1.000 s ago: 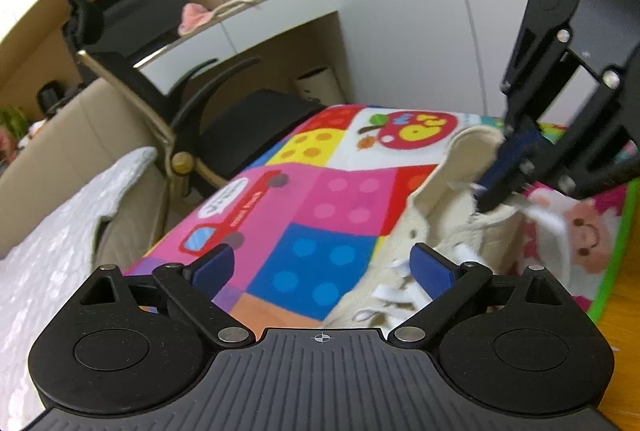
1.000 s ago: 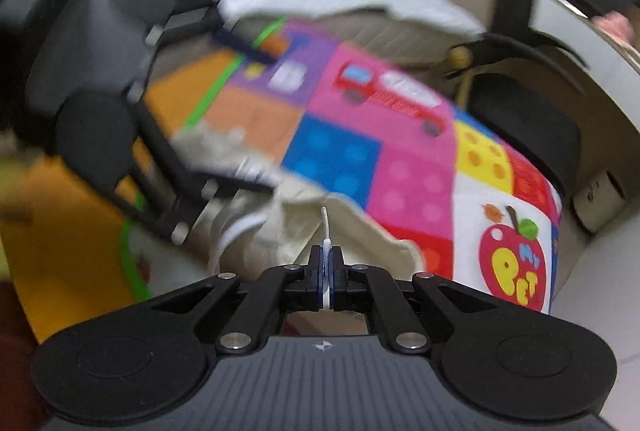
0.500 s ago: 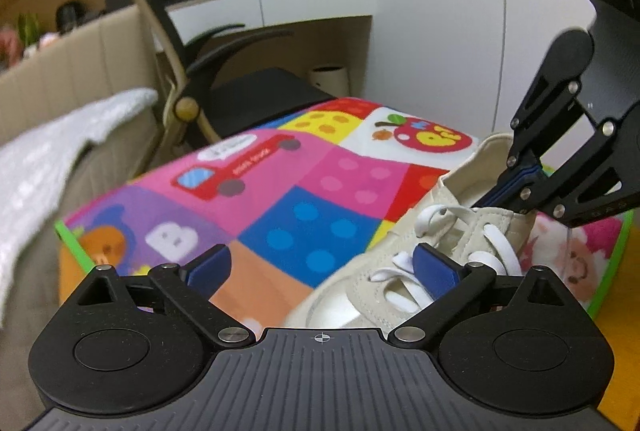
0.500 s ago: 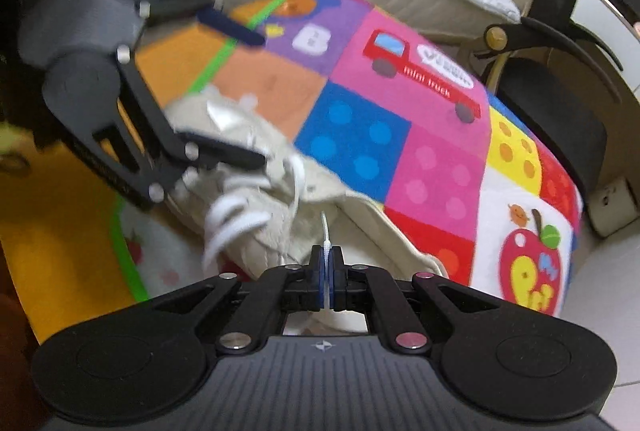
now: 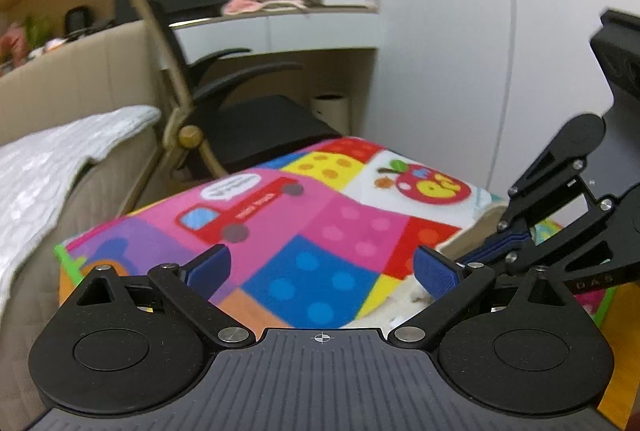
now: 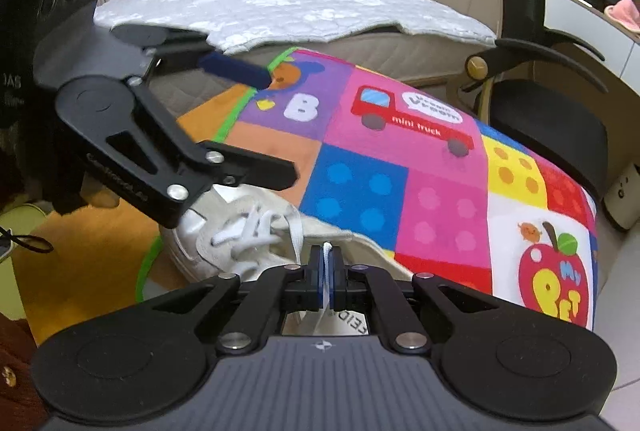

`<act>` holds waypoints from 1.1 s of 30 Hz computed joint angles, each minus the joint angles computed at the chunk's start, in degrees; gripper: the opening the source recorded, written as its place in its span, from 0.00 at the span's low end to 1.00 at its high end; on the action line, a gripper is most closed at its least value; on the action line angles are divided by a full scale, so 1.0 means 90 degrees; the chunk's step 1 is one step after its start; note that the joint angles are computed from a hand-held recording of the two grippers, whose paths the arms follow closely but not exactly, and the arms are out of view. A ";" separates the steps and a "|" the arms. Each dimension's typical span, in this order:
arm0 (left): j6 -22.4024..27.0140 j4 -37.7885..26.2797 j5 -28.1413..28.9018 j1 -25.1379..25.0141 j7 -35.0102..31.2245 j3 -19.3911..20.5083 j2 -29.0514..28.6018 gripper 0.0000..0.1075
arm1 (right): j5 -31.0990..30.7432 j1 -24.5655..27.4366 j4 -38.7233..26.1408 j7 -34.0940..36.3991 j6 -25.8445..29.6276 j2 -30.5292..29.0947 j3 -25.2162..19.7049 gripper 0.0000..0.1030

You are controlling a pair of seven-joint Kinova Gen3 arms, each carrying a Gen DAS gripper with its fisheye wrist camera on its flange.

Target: Lace up shoes with both hands

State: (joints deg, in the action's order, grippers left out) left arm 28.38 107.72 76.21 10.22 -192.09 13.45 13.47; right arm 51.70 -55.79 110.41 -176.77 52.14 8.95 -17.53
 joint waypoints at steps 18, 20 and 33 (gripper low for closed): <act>-0.0859 0.0012 -0.1659 0.0016 0.0335 0.0669 -0.0092 0.96 | 0.0569 -0.0230 0.0348 -0.1122 0.0511 -0.0198 -0.0401 0.02; -0.0932 0.0050 -0.1570 -0.0024 0.0339 0.0713 -0.0121 0.96 | 0.0679 -0.0201 0.0537 -0.1277 0.0295 -0.0235 -0.0342 0.02; -0.1087 0.0022 -0.1959 0.0054 0.0990 0.0695 -0.0192 0.96 | 0.1383 -0.0074 0.1079 -0.1836 -0.0494 -0.0212 -0.0282 0.02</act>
State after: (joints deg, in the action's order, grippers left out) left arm 18.59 107.92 58.58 10.71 -183.18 19.70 11.74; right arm 64.15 -56.46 120.12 -193.29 47.69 7.04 -20.07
